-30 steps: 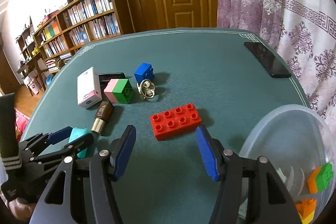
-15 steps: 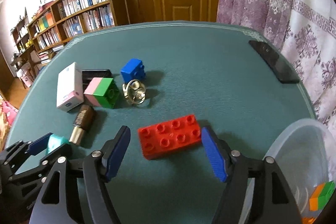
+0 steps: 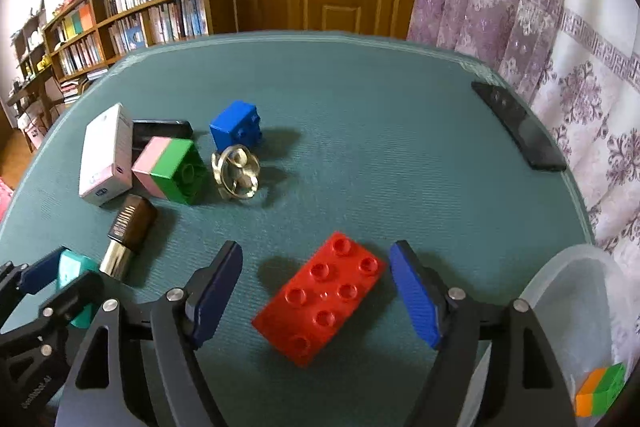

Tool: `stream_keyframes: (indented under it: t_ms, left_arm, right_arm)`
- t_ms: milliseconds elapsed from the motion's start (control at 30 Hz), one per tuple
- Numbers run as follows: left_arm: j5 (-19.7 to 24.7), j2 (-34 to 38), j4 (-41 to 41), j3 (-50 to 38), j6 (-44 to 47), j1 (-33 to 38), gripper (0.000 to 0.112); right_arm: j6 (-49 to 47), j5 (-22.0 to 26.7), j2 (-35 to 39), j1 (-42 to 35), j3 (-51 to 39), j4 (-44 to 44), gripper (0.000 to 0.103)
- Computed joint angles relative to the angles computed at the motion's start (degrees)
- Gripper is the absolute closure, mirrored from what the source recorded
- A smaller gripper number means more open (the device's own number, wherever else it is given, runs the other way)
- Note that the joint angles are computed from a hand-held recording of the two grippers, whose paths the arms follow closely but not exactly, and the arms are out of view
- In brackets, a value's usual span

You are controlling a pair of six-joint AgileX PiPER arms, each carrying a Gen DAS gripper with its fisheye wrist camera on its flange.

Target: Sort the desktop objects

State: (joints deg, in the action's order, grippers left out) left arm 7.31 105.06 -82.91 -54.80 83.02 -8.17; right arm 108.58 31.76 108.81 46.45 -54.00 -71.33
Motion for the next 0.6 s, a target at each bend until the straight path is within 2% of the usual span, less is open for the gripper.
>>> stream_keyframes:
  t_ms: [133,167,200,233,300,400,500,600]
  left_arm:
    - [0.1,0.2,2.0,-0.2,-1.9,0.0,0.066]
    - [0.2,0.2,1.8,-0.1,-1.7,0.1,0.066]
    - [0.2,0.2,1.7,-0.1,-1.6,0.1,0.066]
    - [0.3,0.3,1.8,-0.1,-1.6,0.1,0.066]
    - [0.7,0.3,2.8,-0.2,-2.4,0.4,0.066]
    - [0.6,0.4,1.9,-0.3,-1.7,0.2,0.066]
    - [0.7,0.1,-2.5,0.1,2.8,0.1,0.066]
    - [1.1,-0.6,-10.4,1.0,10.9,0.1,0.067]
  right_arm:
    - [-0.1,-1.7,-0.4,-1.4,0.6,1.4,0.024]
    - [0.2,-1.5,-0.4,-1.4,0.6,1.2,0.032]
    - [0.2,-1.7,-0.3,-1.4,0.6,1.1,0.045]
    - [-0.7,-1.9,0.1,-1.5,0.4,1.9,0.045]
    - [0.1,-1.4,0.1,-1.1,0.4,1.0,0.057]
    - [1.4,-2.3,-0.2,-0.6,1.0,-1.1,0.065]
    - [3.4,-3.2,-0.8,0.0,2.0,-2.9,0.066]
    - [6.3,-3.9,-1.8,0.6,3.3,-5.1,0.067]
